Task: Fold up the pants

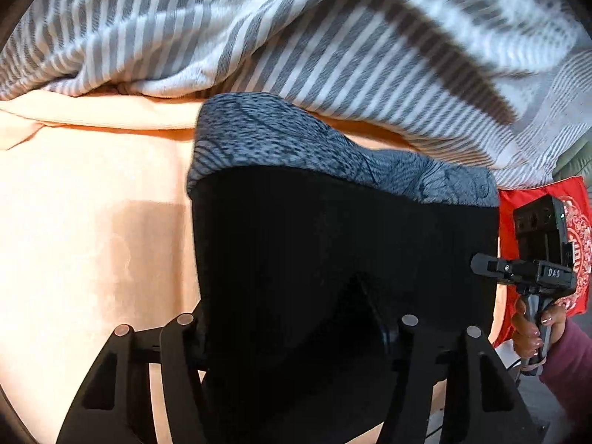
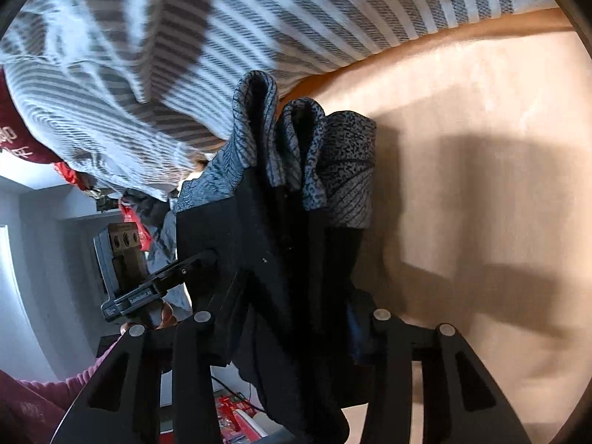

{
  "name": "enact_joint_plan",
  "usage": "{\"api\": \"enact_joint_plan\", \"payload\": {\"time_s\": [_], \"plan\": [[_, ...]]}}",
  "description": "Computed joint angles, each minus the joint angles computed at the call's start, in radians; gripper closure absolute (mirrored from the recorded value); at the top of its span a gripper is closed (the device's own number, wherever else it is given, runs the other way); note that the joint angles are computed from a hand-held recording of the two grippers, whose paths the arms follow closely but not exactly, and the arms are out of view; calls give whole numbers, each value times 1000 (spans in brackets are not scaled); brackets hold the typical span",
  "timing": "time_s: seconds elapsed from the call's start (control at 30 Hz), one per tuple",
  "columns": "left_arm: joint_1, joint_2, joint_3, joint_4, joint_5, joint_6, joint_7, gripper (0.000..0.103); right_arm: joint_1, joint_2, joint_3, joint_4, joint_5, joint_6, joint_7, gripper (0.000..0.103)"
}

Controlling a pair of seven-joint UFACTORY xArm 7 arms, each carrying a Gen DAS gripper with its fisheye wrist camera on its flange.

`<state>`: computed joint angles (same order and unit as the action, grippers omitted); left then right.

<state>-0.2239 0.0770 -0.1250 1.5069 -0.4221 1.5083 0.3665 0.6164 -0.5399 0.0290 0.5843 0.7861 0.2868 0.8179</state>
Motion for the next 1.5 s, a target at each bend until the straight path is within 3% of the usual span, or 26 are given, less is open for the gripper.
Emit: {"api": "enact_joint_plan", "payload": {"time_s": [0.27, 0.33, 0.6, 0.73, 0.77, 0.87, 1.0, 1.13, 1.17, 1.27, 1.3, 1.5], "plan": [[-10, -142, 7, -51, -20, 61, -26, 40, -27, -95, 91, -15, -76, 9, 162, 56], [9, -177, 37, -67, -20, 108, 5, 40, -36, -122, 111, -18, -114, 30, 214, 56], [3, -343, 53, -265, -11, 145, 15, 40, -45, -204, 237, -58, -226, 69, 483, 56], [-2, -401, 49, -356, 14, 115, 23, 40, -63, -233, 322, -84, -270, 93, 619, 55], [-5, -401, 44, -363, 13, 102, 4, 38, -37, -277, 319, -116, -304, 131, 678, 53], [-10, -418, 38, -362, 35, 81, -26, 34, -67, -275, 338, -75, -378, 226, 738, 46], [-4, -441, 55, -354, 91, 67, 7, 33, -77, -276, 327, -14, -445, 354, 799, 43], [-3, -468, 54, -334, 133, 34, 36, 33, -119, -319, 361, 66, -509, 573, 910, 43], [-1, -473, 67, -322, 135, 35, 59, 33, -133, -332, 374, 83, -523, 611, 941, 46], [-18, -483, 59, -299, 101, 21, 71, 33, -162, -329, 395, 141, -556, 717, 995, 72], [-27, -481, 52, -290, 90, 14, 70, 33, -170, -314, 401, 167, -563, 748, 1005, 75], [-70, -495, 24, -319, 61, -11, 83, 33, -188, -178, 435, 315, -624, 810, 975, 78]]}}
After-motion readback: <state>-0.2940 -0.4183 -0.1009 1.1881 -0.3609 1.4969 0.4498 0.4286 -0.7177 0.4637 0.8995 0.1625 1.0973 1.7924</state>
